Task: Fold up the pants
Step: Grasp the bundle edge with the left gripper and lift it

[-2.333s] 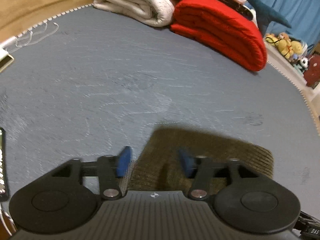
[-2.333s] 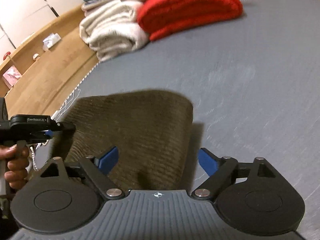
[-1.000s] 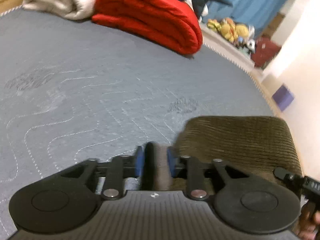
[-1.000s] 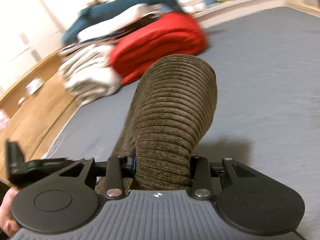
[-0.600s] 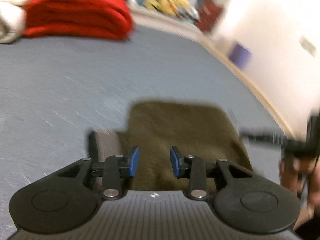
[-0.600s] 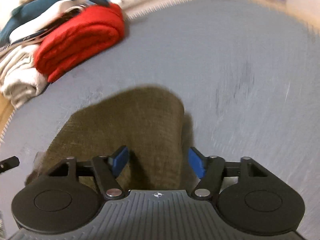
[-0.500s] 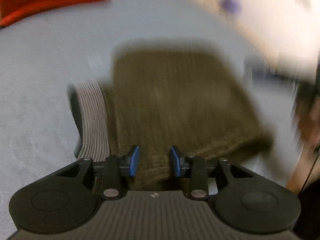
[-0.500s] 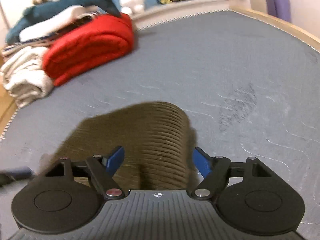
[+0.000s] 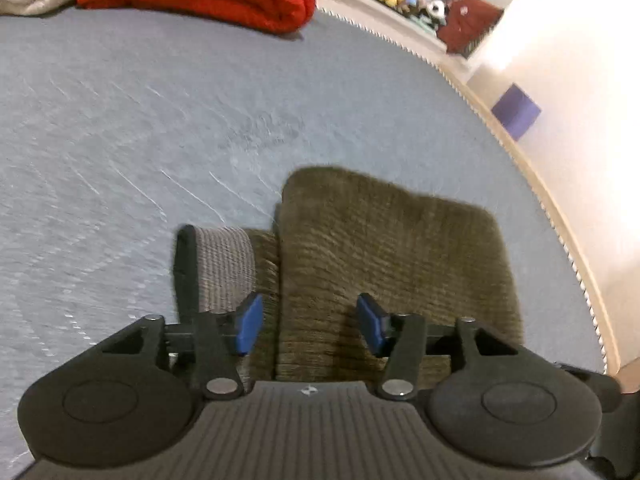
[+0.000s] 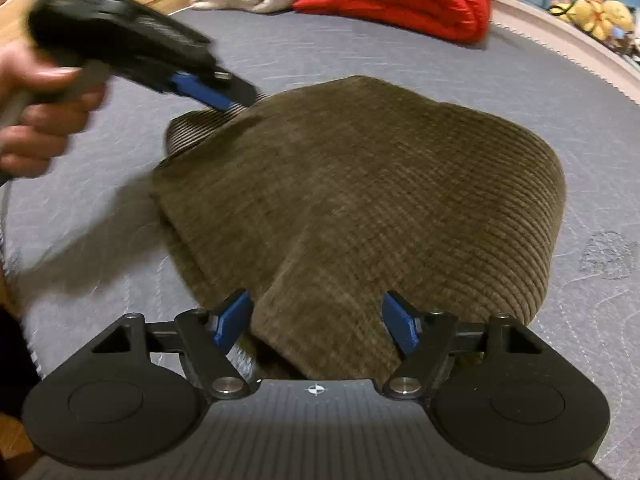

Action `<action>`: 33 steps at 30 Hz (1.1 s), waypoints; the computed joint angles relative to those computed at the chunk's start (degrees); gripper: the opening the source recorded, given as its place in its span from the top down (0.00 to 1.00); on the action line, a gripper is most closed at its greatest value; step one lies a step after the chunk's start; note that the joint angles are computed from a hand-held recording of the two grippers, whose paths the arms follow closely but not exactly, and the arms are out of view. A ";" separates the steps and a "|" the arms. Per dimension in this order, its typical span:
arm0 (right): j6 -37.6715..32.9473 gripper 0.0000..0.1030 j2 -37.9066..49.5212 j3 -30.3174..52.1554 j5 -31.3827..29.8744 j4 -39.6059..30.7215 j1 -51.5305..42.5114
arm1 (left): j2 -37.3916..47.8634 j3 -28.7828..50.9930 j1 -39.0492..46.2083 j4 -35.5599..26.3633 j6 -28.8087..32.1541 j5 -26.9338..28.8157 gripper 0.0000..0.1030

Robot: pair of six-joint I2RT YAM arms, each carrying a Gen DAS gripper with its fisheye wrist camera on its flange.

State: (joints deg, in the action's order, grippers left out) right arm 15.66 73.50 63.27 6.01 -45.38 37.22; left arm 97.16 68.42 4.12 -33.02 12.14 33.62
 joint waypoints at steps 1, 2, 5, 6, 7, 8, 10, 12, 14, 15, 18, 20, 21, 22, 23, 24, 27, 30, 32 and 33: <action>-1.92 0.27 -0.66 -0.29 0.34 -0.47 0.36 | 0.44 -0.06 -0.42 0.82 0.62 -0.69 0.30; -3.46 0.27 -0.99 -0.72 1.38 -0.53 1.11 | -0.04 -1.34 -1.82 2.77 0.68 -2.15 0.26; -2.86 0.27 -1.46 -0.99 4.05 -0.43 4.04 | -2.11 -3.91 -3.01 4.88 2.77 -3.78 0.43; -2.13 0.27 -2.19 -1.39 3.24 0.18 3.26 | -2.07 -4.05 -3.11 4.99 3.14 -4.56 0.49; -0.49 0.28 -2.66 -1.23 1.92 0.72 2.17 | -1.93 -4.04 -2.83 5.03 3.25 -4.78 0.66; 1.12 0.27 -3.60 -1.39 0.04 1.20 0.36 | -1.51 -3.43 -2.20 4.35 3.15 -4.14 0.81; 5.58 0.23 -5.84 -2.13 -1.16 2.69 -2.53 | -2.30 -2.29 0.39 1.11 4.04 -0.72 0.84; 9.63 0.22 -8.26 -3.27 -0.33 4.79 -5.51 | -4.79 -1.52 2.35 -0.33 4.78 1.70 0.85; 13.28 0.22 -10.73 -4.45 0.58 6.69 -7.85 | -7.51 -0.24 5.06 -2.37 5.10 4.69 0.85; 14.55 0.22 -11.21 -4.70 2.33 7.46 -8.32 | -8.61 0.11 6.46 -2.84 5.23 6.03 0.85; 15.76 0.12 -11.91 -6.74 5.35 11.30 -8.40 | -10.03 1.71 10.61 -4.29 5.71 7.12 0.85; 14.93 0.12 -11.86 -7.56 4.77 14.19 -7.11 | -8.44 3.04 12.53 -5.17 5.37 5.96 0.85; 14.06 0.12 -12.00 -7.98 3.63 15.59 -6.40 | -7.57 3.26 12.92 -5.20 5.66 4.42 0.85; 12.46 0.12 -11.76 -8.04 1.21 16.69 -6.48 | -6.08 3.58 12.82 -5.59 6.72 1.99 0.84; 10.77 0.12 -11.57 -7.64 -1.55 16.64 -6.64 | -4.03 4.15 12.24 -6.73 8.60 -0.99 0.80; 8.83 0.12 -10.88 -6.76 -4.33 15.90 -6.58 | -2.44 4.48 11.74 -7.45 10.44 -3.47 0.73; 3.64 0.12 -10.44 -4.52 -6.94 12.22 -6.48 | -0.70 4.82 12.76 -7.18 11.86 -5.38 0.54; 3.68 0.12 -11.41 -5.02 -6.70 12.54 -7.25 | -0.38 8.04 15.30 -10.97 11.49 -1.68 0.52; 5.56 0.12 -11.69 -5.56 -8.87 14.22 -9.16 | -1.66 8.18 15.66 -10.48 11.19 -0.70 0.50; 6.24 0.12 -12.05 -6.44 -9.76 15.70 -9.82 | -1.96 8.54 15.80 -11.13 11.37 -0.07 0.49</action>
State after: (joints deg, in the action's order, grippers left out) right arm 21.90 61.45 56.83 -3.75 -29.68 27.40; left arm 95.20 76.96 19.92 -44.15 23.51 33.55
